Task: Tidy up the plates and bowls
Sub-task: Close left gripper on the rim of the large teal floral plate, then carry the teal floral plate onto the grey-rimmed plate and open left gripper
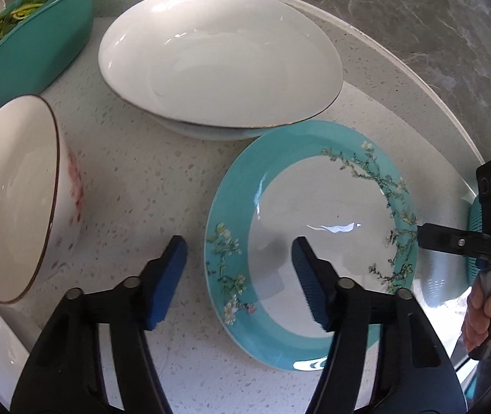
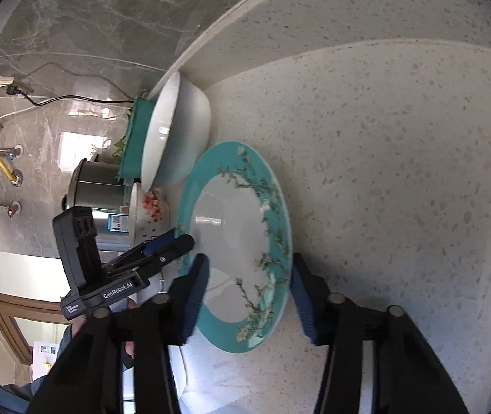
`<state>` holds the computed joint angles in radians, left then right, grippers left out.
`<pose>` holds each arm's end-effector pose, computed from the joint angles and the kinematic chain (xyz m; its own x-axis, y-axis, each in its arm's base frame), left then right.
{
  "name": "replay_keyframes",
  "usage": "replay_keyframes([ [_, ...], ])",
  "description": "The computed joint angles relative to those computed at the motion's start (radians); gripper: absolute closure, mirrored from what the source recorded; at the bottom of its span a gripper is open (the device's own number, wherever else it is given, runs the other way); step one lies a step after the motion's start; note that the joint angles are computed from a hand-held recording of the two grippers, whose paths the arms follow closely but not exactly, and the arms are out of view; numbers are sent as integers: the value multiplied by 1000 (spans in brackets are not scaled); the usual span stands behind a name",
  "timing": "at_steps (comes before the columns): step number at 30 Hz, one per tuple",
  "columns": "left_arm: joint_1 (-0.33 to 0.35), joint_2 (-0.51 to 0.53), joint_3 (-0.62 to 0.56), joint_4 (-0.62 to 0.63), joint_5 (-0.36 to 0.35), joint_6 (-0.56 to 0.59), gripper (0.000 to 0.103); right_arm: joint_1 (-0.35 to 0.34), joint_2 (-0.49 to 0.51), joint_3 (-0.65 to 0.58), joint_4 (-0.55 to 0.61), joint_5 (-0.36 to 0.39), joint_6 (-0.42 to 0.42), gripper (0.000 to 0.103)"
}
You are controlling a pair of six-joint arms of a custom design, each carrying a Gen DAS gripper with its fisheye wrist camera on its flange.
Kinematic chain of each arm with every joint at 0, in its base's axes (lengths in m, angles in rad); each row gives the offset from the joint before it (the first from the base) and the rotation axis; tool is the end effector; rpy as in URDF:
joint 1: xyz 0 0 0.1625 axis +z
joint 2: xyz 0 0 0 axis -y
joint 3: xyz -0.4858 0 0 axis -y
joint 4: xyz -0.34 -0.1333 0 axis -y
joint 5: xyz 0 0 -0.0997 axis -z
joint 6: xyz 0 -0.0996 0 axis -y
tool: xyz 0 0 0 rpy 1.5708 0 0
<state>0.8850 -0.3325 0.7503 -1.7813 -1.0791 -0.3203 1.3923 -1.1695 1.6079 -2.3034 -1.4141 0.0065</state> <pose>-0.3984 -0.7716 0.0767 -0.7843 0.3628 -0.5033 0.3928 0.9183 0.0499 0.0361 -0.6381 0.4001 -0.9790 0.1370 -0.1512 0.1763 0.9410 -0.2890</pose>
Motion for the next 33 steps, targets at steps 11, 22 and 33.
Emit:
replay_keyframes([
  [11,-4,-12,30,-8,-3,38,69,28,2,-9,11,-122,29,89],
  [22,-18,-17,74,-44,-6,50,78,50,-1,8,-41,-194,62,89],
  [33,-17,-38,107,-84,-26,49,83,55,-18,37,-70,-220,71,89],
])
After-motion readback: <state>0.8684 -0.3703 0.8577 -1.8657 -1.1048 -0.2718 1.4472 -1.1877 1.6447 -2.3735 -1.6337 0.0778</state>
